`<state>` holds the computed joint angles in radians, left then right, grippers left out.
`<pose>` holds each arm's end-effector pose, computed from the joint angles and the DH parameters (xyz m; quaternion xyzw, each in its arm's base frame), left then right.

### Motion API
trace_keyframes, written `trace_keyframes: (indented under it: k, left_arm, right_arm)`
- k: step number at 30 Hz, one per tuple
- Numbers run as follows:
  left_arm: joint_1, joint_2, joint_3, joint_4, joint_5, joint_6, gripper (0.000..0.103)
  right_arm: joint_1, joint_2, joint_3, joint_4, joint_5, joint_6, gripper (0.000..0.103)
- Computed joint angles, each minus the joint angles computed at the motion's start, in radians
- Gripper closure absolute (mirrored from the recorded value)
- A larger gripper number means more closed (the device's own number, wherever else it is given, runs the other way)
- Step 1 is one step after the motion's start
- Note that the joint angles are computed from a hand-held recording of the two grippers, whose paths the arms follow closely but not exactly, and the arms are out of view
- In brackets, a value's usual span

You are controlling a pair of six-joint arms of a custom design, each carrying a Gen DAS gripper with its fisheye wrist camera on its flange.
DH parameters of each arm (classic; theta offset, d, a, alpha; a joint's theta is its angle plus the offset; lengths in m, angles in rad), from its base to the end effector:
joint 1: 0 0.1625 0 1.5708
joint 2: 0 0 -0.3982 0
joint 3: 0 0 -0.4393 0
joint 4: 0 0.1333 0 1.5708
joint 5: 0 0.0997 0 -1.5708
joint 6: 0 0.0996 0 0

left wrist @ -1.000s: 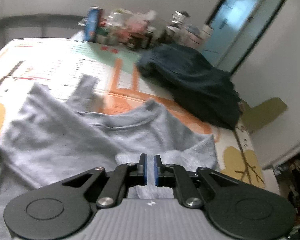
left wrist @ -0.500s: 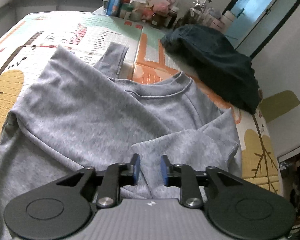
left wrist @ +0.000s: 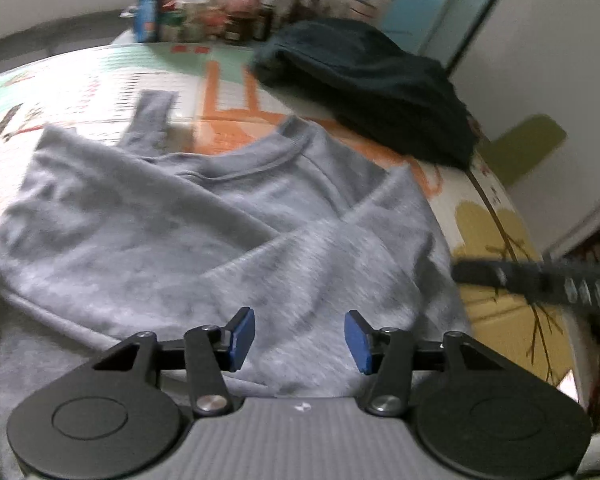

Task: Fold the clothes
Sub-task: 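Move the left gripper to the ribbed cuff and close on it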

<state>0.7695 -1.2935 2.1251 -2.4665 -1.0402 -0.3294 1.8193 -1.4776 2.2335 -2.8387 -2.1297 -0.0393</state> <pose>-0.2385 -0.4868 0.1415 0.2173 0.9398 -0.1665 0.2047 0.1973 -0.4503 0.2329 0.0642 -0.9303 0.2699 0.2400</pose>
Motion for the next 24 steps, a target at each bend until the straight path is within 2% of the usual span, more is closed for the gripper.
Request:
trace_keyframes:
  k: [7,15,24]
  left_arm:
    - [-0.032,0.097,-0.028,-0.072,-0.022,0.133,0.046]
    - [-0.057,0.233,-0.101,-0.132,-0.042,0.282,0.040]
    - [-0.050,0.338,-0.177,-0.096,-0.012,0.312,0.039]
  right_arm:
    - [-0.087,0.000,0.004,-0.032,0.023,0.088,0.079]
    - [-0.137,-0.060,0.052,-0.040,0.029,0.114,0.079]
    - [-0.189,-0.154,0.107,-0.042,0.059,0.133,0.079]
